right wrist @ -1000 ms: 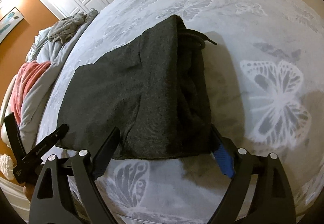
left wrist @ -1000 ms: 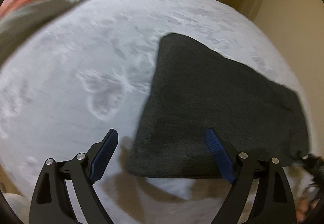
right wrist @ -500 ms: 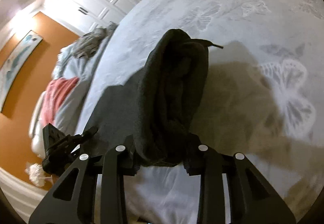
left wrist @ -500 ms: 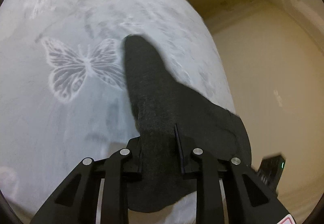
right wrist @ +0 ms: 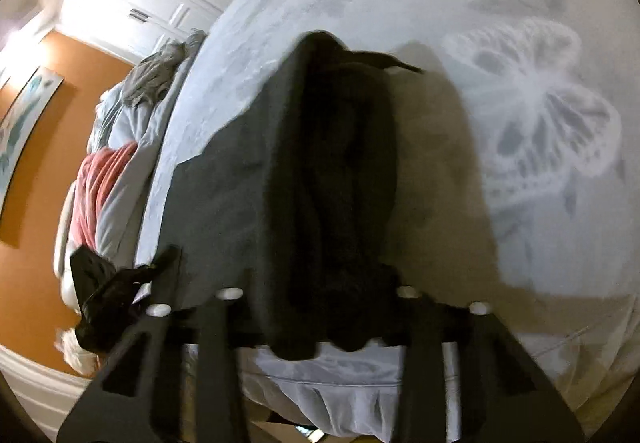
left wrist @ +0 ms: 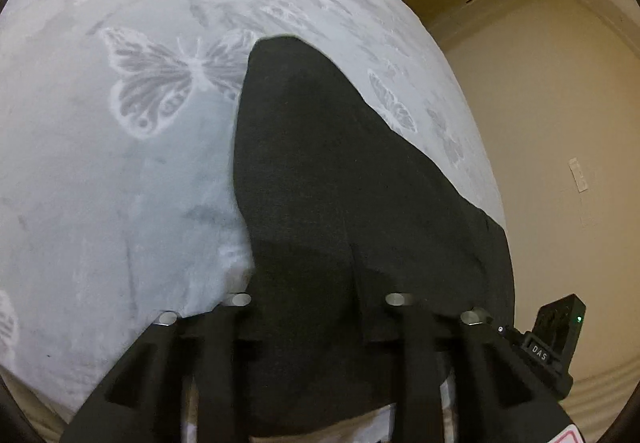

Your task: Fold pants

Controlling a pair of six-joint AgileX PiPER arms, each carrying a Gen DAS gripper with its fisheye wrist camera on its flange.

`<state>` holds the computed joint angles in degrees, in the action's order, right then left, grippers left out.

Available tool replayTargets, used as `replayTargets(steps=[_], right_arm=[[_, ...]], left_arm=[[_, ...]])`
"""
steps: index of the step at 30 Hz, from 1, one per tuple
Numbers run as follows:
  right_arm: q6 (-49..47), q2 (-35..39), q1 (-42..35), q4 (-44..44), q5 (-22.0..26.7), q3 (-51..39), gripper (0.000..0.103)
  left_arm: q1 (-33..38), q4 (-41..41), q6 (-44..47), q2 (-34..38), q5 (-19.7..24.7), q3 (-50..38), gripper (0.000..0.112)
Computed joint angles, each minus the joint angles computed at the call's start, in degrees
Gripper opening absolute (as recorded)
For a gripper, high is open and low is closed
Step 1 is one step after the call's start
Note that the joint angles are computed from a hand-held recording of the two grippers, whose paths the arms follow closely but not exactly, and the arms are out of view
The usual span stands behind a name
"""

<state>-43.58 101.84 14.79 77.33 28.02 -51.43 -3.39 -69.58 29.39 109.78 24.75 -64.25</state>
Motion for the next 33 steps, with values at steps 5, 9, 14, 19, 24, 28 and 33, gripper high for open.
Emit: replayTargets(steps=[5,9,14,19,24,28,33], right_arm=[[-6.3,-11.6,3.2,4.8,-2.6,4.9,0.026],[1.4,-23.3,6.4,-4.2,-3.4,5.0,0.026],[6.0,-33.4,7.4,-9.7,-2.8,2.6,0.026],[7.3,-39.7,7.4,-12.3,-2.7,-2.8,0.026],[7.5,-41.1,8.3,-16.4,-4.2,-11.7,0.027],[2.9,-38.9,7.1,-15.4,-4.0,-21.2,0.027],[-4.1,-29.4,3.3,-10.3,-2.1,-35.6,0.027]], left_arm=[[-0.6,-1.7,3.3,-10.2,0.7,4.4,0.019],[-4.9,15.6,-11.1,-22.5,-1.0,4.6,0.019],[-7.4,28.3,-19.9,-33.9,-2.1,1.9,0.019],[-7.1,31.9,-21.4,-39.0,0.5,-5.5,0.019],[-8.6,40.1,-24.7,-37.2,2.8,-19.6,0.019],[-7.9,40.7,-22.0,-33.9,3.9,-30.8,0.019],[-5.3,42.7,-21.3,-22.6,7.3,-50.8,0.02]])
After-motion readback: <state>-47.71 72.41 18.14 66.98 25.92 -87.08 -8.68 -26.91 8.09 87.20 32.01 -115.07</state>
